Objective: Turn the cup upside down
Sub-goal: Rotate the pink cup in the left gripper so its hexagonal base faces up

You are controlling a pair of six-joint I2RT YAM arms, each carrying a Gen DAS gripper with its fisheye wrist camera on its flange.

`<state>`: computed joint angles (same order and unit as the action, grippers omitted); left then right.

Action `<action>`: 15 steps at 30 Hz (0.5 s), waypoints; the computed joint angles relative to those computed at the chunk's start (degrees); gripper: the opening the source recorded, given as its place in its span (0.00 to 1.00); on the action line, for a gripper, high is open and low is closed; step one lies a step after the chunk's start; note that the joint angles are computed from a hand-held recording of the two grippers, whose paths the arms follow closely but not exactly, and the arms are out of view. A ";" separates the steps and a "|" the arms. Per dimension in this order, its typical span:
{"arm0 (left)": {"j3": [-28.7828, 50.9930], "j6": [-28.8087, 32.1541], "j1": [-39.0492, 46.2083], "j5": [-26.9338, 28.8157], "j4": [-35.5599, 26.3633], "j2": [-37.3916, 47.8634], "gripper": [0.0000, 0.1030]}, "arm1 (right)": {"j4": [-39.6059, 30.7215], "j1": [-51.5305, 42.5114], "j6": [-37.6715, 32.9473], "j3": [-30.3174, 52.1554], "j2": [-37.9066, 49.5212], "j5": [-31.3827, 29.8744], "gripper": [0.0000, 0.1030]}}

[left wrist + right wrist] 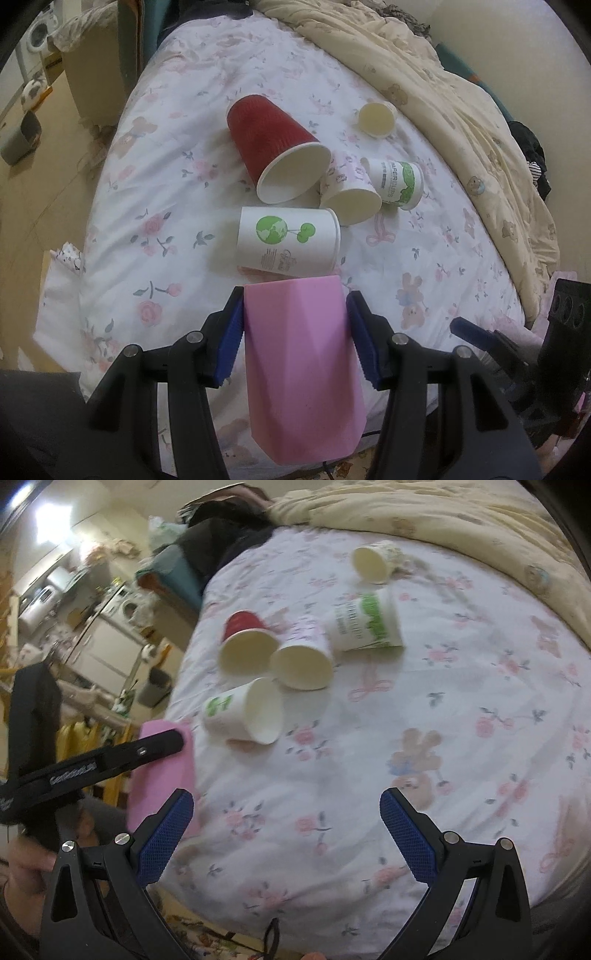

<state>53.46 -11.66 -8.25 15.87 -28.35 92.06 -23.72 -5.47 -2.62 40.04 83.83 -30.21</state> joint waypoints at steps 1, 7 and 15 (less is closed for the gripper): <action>0.08 0.05 0.09 0.19 -0.24 0.25 0.49 | 0.20 0.82 0.04 -0.04 0.05 0.07 1.00; -0.02 -0.07 -0.49 0.59 -0.28 -0.37 0.49 | -2.24 2.60 -2.41 1.12 3.00 -6.61 1.00; 0.10 0.39 -0.66 5.15 -0.51 -1.13 0.48 | -3.88 6.96 -4.63 1.76 6.10 -5.80 1.00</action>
<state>53.57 -11.28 -8.91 21.02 -28.86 90.93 -27.60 1.50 -7.25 41.80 89.93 -36.01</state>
